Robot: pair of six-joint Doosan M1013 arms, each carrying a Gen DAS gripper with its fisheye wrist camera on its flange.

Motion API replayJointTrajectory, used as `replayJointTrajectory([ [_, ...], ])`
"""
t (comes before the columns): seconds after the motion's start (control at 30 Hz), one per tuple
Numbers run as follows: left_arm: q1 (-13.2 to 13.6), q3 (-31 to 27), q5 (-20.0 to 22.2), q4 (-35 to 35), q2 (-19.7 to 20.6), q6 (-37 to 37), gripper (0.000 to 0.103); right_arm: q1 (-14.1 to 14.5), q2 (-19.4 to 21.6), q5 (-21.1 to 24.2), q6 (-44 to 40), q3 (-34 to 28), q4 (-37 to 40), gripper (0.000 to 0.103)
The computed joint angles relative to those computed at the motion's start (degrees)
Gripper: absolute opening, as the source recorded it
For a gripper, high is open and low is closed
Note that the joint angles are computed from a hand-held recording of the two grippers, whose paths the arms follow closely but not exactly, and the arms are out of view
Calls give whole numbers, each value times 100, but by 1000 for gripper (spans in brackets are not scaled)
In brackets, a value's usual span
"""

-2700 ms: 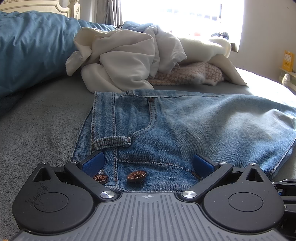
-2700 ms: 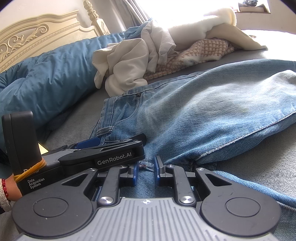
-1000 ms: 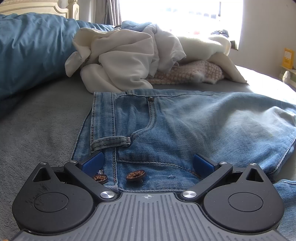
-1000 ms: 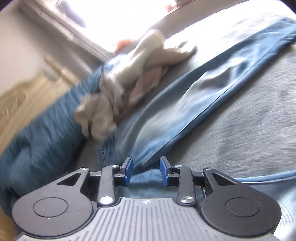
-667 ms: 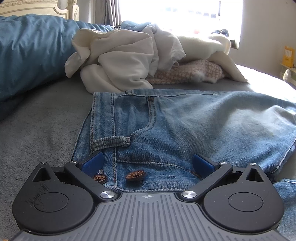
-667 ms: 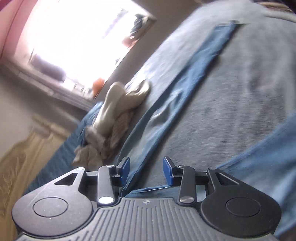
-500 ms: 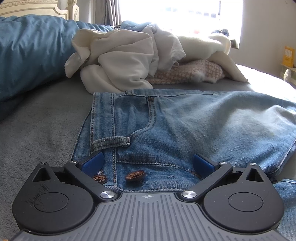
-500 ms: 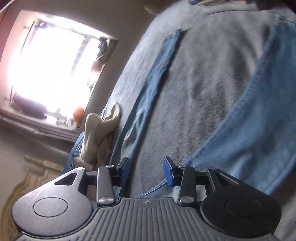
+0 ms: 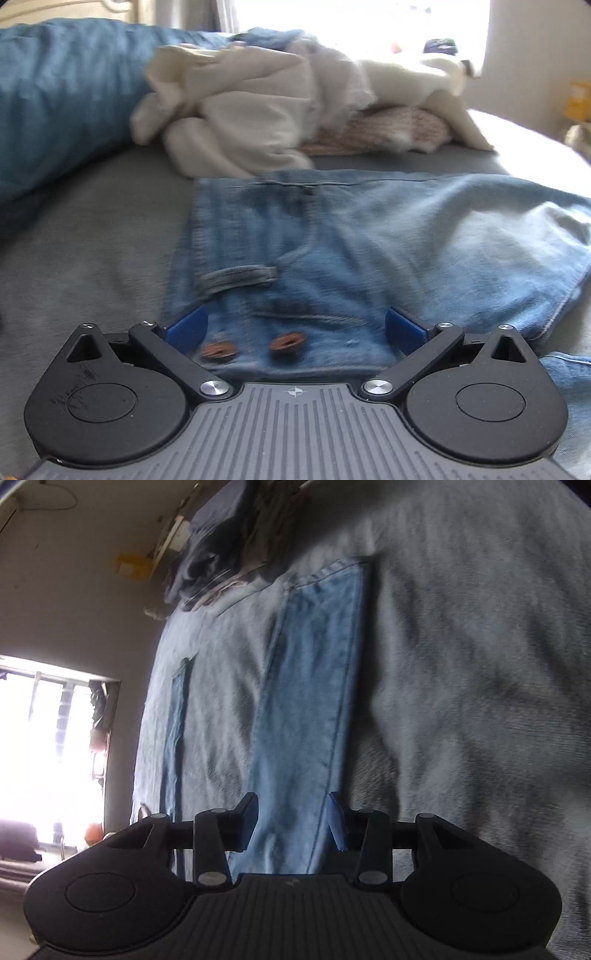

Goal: Fold clothes

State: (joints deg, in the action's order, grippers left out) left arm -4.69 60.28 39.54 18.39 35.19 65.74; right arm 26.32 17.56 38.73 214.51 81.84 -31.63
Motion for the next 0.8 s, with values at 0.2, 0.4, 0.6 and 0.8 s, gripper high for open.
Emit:
replayJointTrajectory([
  [0.2, 105, 798, -481, -606, -777, 395, 103, -149, -164, -282, 465, 430, 4, 44],
  [0.4, 268, 1587, -100, -1863, -1516, 1294, 103, -397, 137, -972, 145, 319, 296, 44],
  [0.6, 270, 2160, 239, -2091, -1812, 1023, 103, -409, 287, -1401, -235, 348, 1115, 43],
  [0.8, 175, 2310, 57, -1499, -1726, -34, 99, -370, 304, -1514, 179, 380, 833, 43],
])
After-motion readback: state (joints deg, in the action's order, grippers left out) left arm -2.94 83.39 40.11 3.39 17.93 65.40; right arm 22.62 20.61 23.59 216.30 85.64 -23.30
